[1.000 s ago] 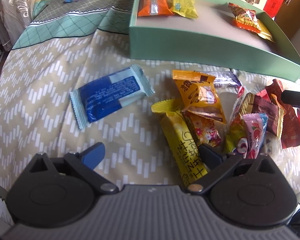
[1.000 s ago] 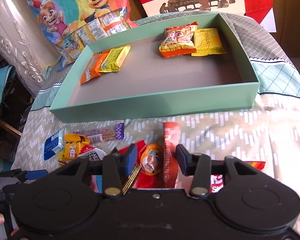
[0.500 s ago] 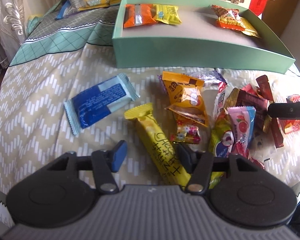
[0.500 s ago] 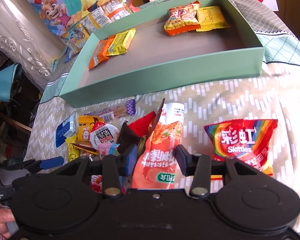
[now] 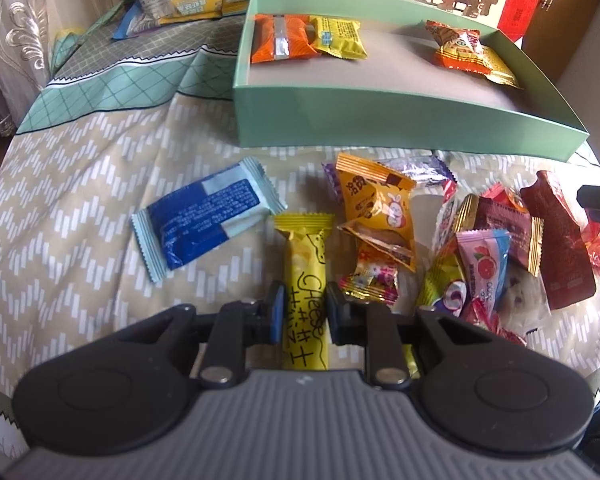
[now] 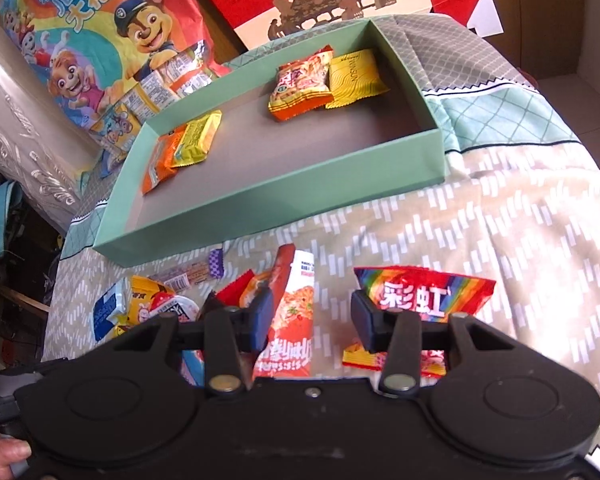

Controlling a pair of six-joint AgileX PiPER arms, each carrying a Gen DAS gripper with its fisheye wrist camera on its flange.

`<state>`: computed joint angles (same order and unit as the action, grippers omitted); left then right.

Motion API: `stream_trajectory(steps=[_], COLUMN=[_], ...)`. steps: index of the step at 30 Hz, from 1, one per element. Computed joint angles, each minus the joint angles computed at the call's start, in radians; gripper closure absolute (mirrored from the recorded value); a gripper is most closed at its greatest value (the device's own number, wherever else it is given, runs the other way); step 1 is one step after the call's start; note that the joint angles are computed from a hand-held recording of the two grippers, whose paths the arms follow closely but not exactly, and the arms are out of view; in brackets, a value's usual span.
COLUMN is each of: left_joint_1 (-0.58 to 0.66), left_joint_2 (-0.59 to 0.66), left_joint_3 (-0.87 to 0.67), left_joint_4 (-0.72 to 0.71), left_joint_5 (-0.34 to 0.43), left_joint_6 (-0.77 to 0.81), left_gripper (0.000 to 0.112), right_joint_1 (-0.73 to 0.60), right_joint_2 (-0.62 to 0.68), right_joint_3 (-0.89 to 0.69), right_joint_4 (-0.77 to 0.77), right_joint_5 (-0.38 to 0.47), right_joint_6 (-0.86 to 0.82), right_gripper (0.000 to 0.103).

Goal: Organize snacks
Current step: 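Grasp the yellow Cheese stick with the left gripper while the right grasps the Skittles bag, then carry both snacks into the green box and open both grippers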

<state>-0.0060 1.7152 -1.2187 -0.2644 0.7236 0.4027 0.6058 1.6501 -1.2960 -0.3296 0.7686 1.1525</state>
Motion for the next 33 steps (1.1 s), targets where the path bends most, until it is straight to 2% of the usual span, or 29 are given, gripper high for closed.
stream_trajectory(steps=[5,9,11,12,13,15,18,21,22,23,24,26,30,33], left_joint_1=[-0.003,-0.012,-0.016,-0.016,-0.015,-0.01,0.007,0.016,0.018,0.017,0.015,0.016,0.025,0.058], left_joint_2=[0.01,0.015,0.013,0.01,0.006,0.0,-0.012,-0.017,-0.02,-0.022,-0.026,-0.03,-0.043,-0.048], left_joint_3=[-0.009,-0.015,-0.012,-0.008,-0.004,0.004,0.015,0.02,0.025,0.027,0.033,0.035,0.038,-0.001], left_joint_4=[0.009,0.039,0.049,0.051,0.053,0.053,0.05,0.051,0.048,0.046,0.046,0.025,0.031,-0.02], left_joint_5=[-0.008,-0.014,-0.017,-0.019,-0.021,-0.02,-0.01,0.001,-0.001,-0.002,-0.008,-0.011,-0.016,0.035], left_joint_6=[-0.029,-0.057,-0.062,-0.063,-0.064,-0.063,-0.057,-0.055,-0.052,-0.051,-0.049,-0.027,-0.048,-0.003], left_gripper=[0.09,0.087,0.08,0.073,0.07,0.062,0.059,0.054,0.055,0.057,0.071,0.092,0.092,0.092], right_joint_1=[0.012,0.01,0.006,0.004,0.0,-0.012,-0.017,-0.026,-0.009,0.009,0.026,0.027,0.029,0.018], right_joint_2=[-0.038,-0.096,-0.1,-0.094,-0.09,-0.086,-0.055,-0.036,-0.028,-0.018,-0.009,-0.008,-0.012,-0.032], right_joint_3=[0.043,0.097,0.095,0.089,0.094,0.113,0.131,0.149,0.148,0.14,0.126,0.123,0.092,0.06], right_joint_4=[-0.117,-0.175,-0.184,-0.18,-0.174,-0.138,-0.104,-0.075,-0.108,-0.139,-0.157,-0.143,-0.133,-0.115], right_joint_5=[0.026,-0.001,0.038,0.073,0.087,0.08,0.068,0.041,0.053,0.066,0.085,0.068,0.065,0.055], right_joint_6=[0.11,0.186,0.198,0.197,0.2,0.186,0.188,0.192,0.225,0.24,0.239,0.22,0.186,0.138], right_gripper=[0.054,0.05,0.036,0.023,0.017,0.017,0.018,0.022,0.028,0.035,0.048,0.049,0.051,0.051])
